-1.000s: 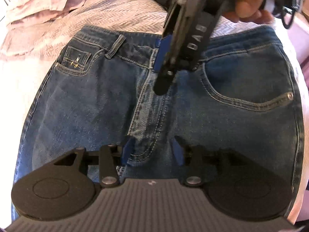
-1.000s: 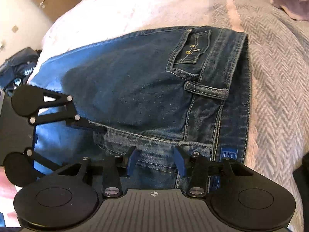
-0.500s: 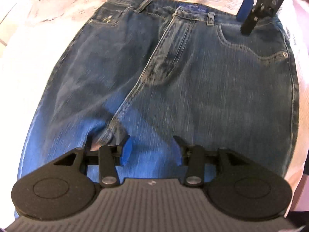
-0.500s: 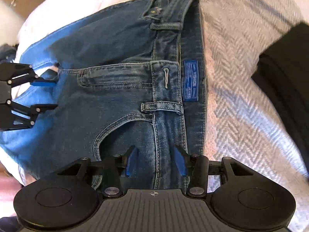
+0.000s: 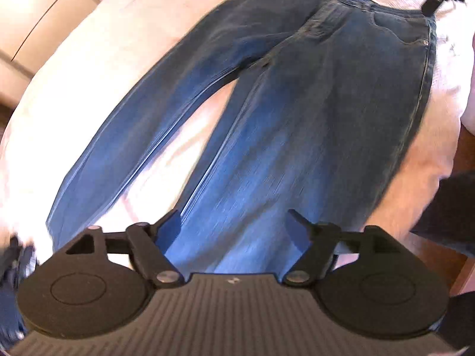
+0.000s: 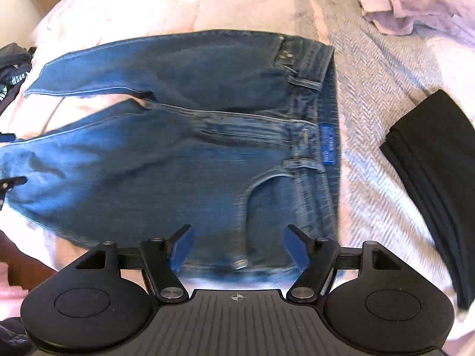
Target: Fold clothes
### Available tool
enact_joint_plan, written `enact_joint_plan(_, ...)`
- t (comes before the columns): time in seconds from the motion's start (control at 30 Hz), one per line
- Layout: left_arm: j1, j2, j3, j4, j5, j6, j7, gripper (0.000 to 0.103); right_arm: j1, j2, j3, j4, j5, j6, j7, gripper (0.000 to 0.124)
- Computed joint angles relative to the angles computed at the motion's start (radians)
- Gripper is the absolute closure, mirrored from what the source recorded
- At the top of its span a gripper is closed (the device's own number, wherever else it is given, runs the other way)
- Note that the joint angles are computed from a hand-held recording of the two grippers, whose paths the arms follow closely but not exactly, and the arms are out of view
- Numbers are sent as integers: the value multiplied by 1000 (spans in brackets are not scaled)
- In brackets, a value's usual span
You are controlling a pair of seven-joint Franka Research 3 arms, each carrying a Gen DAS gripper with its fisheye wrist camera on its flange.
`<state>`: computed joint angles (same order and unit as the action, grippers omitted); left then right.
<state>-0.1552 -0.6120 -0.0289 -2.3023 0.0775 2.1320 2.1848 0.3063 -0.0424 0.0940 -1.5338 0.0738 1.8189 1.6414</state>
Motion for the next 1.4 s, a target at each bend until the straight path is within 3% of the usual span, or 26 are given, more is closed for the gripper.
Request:
enact_joint_plan(0.1,30,-69,55,-16,-8,-27,23,12,39,-10,42,46,-75,-48,102,50)
enact_joint_plan(0.27,105,-151,128,-12,11,-74,68,10,109,-4,94,144,-180,-130,232,46)
enact_joint_plan(0.47,209,-200,179,20,31,-78,30,10,183,70,109,323,-256,-236,248,46)
enact_joint_plan(0.6,249,-265,189,-4,54,-49,1,10,216,97,96,383,-282,-247,219,46)
enact_joint_plan(0.7,269,-341,173,-32,75,-70,-35,10,225,86,87,376,-271,-231,181,46)
enact_joint_plan(1.03,257,-565,46,-43,119,-364,-293,10,165,-124,92,128,-193,-174,30,46)
enact_joint_plan(1.27,178,-620,-16,-41,125,-448,-428,10,110,-241,128,11,-190,-165,-33,46)
enact_joint_plan(1.4,113,-622,-27,-46,163,-438,-448,10,87,-281,142,-20,-182,-154,-40,46)
